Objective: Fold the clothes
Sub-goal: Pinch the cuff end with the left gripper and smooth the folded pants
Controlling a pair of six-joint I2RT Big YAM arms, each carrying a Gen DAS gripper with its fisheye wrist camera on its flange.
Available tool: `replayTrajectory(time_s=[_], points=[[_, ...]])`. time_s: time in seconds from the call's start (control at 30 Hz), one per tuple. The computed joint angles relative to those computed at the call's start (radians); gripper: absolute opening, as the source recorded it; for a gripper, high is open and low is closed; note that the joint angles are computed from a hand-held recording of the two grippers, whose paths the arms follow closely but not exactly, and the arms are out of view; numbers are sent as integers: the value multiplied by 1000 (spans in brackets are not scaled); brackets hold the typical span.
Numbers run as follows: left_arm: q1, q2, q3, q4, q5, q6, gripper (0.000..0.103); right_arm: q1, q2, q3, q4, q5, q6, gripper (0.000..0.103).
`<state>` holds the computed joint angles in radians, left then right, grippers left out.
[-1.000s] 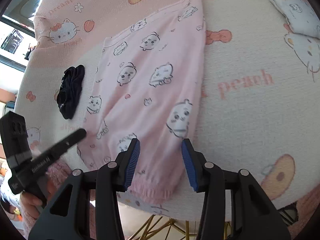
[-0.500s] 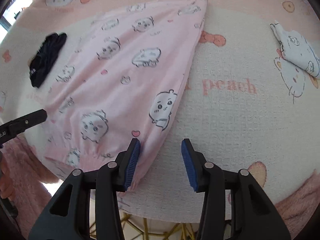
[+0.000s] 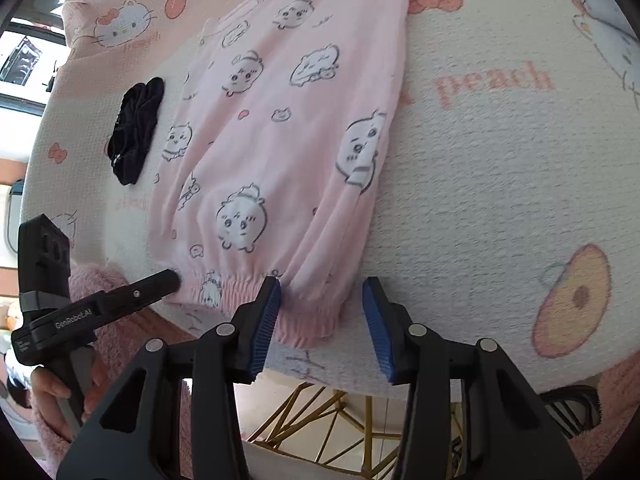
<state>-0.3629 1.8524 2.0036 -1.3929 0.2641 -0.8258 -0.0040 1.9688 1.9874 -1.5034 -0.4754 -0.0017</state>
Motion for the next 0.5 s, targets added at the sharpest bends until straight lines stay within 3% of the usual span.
replayTrajectory(time_s=[0.03, 0.07, 0.1, 0.17, 0.3, 0.37, 0.43, 0.5], points=[[-9, 1, -1, 14, 1, 5, 27, 7, -2, -9, 7, 4, 3, 40], [-17, 10, 14, 11, -2, 12, 13, 14, -11, -20, 14, 10, -7, 31], [-24, 22, 36, 2, -6, 20, 12, 21, -19, -31, 20, 15, -17, 24], [-38, 39, 73, -21, -18, 38, 12, 25, -31, -46, 33, 29, -14, 17], [-51, 30, 69, -52, 3, 57, 12, 17, -62, -74, 24, 11, -13, 15], [-47, 21, 53, -71, 24, 69, 17, 19, -70, -83, 9, 26, -21, 15], [-36, 8, 40, -97, 52, 44, 35, 15, -88, -102, -2, 49, -41, 15], [-23, -32, 7, -74, 46, 4, 37, 4, -117, -125, -18, 85, -81, 21]])
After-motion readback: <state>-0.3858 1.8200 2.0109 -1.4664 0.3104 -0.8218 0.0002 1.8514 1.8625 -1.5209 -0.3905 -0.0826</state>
